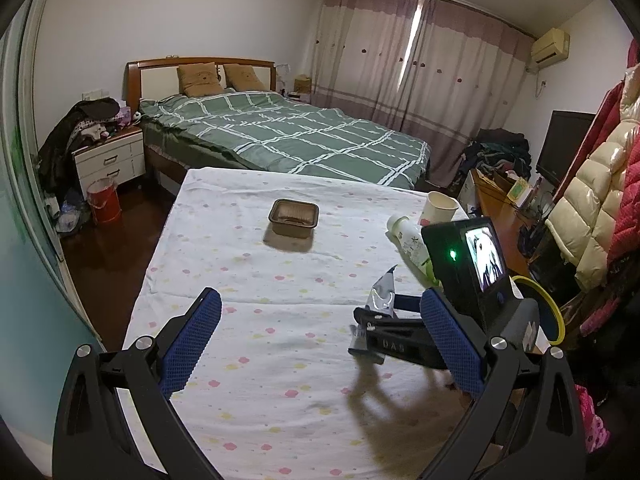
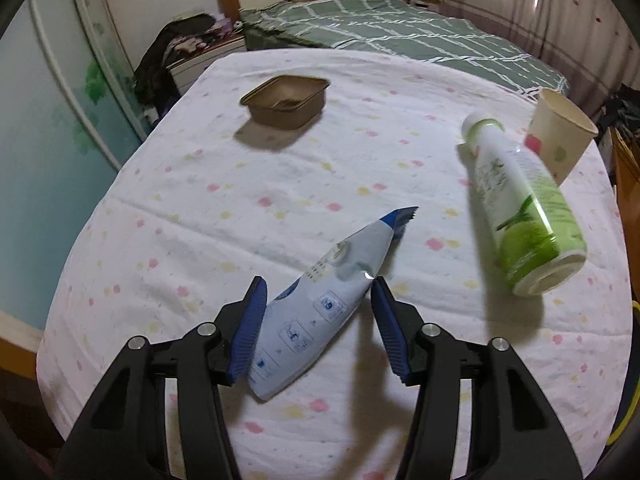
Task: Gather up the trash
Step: 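Grasp the white toothpaste tube with the right tool, then carry the toothpaste tube into the bin and open the right tool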
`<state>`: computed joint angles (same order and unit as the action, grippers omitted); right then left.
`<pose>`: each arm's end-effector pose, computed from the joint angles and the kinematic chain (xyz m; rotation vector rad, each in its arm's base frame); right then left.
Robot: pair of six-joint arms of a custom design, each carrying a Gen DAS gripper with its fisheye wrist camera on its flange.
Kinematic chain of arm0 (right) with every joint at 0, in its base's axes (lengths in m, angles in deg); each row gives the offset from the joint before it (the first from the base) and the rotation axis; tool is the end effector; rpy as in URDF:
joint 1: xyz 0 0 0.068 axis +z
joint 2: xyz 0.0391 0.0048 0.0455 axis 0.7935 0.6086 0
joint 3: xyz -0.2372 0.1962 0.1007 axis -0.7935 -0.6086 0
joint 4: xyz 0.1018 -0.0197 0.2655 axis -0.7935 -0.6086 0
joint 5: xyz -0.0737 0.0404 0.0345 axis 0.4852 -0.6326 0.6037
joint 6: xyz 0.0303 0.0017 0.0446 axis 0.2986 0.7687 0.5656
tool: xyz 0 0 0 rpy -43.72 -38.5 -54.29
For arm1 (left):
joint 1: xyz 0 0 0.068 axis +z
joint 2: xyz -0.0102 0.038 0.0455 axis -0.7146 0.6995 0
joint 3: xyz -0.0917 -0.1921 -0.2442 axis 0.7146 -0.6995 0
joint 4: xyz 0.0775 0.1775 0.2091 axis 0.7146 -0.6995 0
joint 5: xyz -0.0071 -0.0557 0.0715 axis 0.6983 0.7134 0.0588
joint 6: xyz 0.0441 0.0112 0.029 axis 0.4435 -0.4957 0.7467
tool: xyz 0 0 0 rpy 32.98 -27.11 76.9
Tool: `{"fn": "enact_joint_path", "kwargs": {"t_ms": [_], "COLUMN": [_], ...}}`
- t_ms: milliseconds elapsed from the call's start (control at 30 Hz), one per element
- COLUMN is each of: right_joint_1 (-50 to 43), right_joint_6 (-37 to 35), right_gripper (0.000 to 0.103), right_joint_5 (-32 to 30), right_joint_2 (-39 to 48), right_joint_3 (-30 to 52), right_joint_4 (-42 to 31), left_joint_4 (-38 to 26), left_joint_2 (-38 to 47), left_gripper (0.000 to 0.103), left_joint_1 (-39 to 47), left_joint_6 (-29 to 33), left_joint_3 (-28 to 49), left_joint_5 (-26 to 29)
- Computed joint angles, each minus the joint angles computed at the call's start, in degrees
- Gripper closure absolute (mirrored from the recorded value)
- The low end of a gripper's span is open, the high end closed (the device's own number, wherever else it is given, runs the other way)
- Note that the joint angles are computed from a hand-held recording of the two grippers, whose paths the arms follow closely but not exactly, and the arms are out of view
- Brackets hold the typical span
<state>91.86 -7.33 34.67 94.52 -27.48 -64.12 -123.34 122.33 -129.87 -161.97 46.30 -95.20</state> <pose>0.2931 0.2484 0.1048 -1.1436 2.3733 0.4151 0.0427 -0.1382 0.1976 -0.5895 2.0964 0.0300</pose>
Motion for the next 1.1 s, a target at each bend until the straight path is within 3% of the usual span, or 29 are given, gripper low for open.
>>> {"fn": "enact_joint_path", "kwargs": {"t_ms": [300, 533, 867, 1100], "right_joint_1": [-1.5, -8.3, -20.2, -30.7], "right_joint_6": [-2.7, -4.1, -9.0, -12.0], "right_gripper": [0.068, 0.072, 0.072, 0.072], "right_joint_5": [-2.3, -8.1, -15.9, -19.8], "right_joint_2": [-3.0, -6.9, -14.8, -15.5], "right_joint_3": [-4.7, -8.5, -13.1, -10.8], "right_joint_4": [2.2, 2.5, 0.4, -2.0], "left_joint_4": [1.7, 0.8, 10.0, 20.0], "left_joint_2": [-0.6, -0.1, 1.5, 3.6], "left_gripper": [0.005, 0.005, 0.005, 0.005], "left_joint_1": [0.8, 0.9, 6.2, 11.7], "left_joint_6": [0.8, 0.4, 14.0, 26.6], "left_joint_3": [-1.2, -0.5, 1.4, 2.7], "left_joint_5": [0.3, 0.4, 0.1, 1.3]}}
